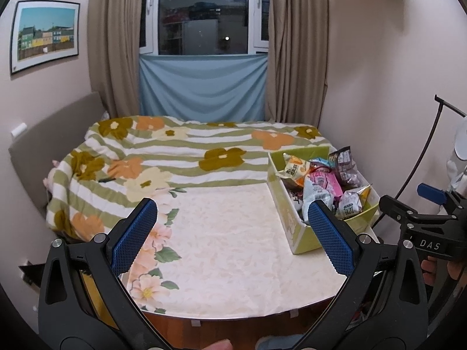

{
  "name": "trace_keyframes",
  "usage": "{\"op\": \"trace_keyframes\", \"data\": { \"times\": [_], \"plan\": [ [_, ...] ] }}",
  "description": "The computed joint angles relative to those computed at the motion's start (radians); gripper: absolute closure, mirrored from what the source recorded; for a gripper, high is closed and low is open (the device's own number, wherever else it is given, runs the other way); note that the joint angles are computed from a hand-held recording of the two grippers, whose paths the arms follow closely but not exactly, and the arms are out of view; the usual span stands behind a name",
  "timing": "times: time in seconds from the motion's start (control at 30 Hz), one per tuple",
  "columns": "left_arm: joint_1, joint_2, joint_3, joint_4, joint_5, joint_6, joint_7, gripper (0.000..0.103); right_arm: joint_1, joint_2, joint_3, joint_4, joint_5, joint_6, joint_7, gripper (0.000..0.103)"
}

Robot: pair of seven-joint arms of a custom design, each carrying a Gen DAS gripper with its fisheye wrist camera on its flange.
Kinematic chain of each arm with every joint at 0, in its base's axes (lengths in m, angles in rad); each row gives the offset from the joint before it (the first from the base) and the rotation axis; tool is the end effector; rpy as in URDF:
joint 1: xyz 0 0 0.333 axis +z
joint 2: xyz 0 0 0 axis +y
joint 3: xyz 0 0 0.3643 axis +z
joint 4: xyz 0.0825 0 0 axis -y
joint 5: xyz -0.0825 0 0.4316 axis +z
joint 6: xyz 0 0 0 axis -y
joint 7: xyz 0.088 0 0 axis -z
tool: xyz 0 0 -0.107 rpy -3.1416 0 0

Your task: Organize snacks

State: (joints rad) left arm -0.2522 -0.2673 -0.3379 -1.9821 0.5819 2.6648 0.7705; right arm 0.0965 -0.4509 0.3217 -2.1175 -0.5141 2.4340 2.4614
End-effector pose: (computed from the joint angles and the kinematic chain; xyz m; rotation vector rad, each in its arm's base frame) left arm 0.4460 -0.3513 0.7194 -1.4332 1.7791 -1.0476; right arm 0.4422 0.2357 0.7086 -1.5222 1.8243 -0.8846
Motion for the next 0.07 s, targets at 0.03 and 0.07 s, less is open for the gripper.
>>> {"op": "trace_keyframes", "data": {
  "times": [0.03, 0.07],
  "plan": [
    [-0.002, -0.001, 0.0, 0.001, -0.001, 0.001, 0.0, 0.0, 0.0, -0.001, 0.0, -0.001, 0.001, -0.002, 0.003, 0.001],
    [-0.005, 0.002, 0.001, 0.003, -0.007, 0.003, 0.005, 0.0, 0.0, -0.003, -0.001, -0.002, 0.004, -0.003, 0.007, 0.001]
  ]
}}
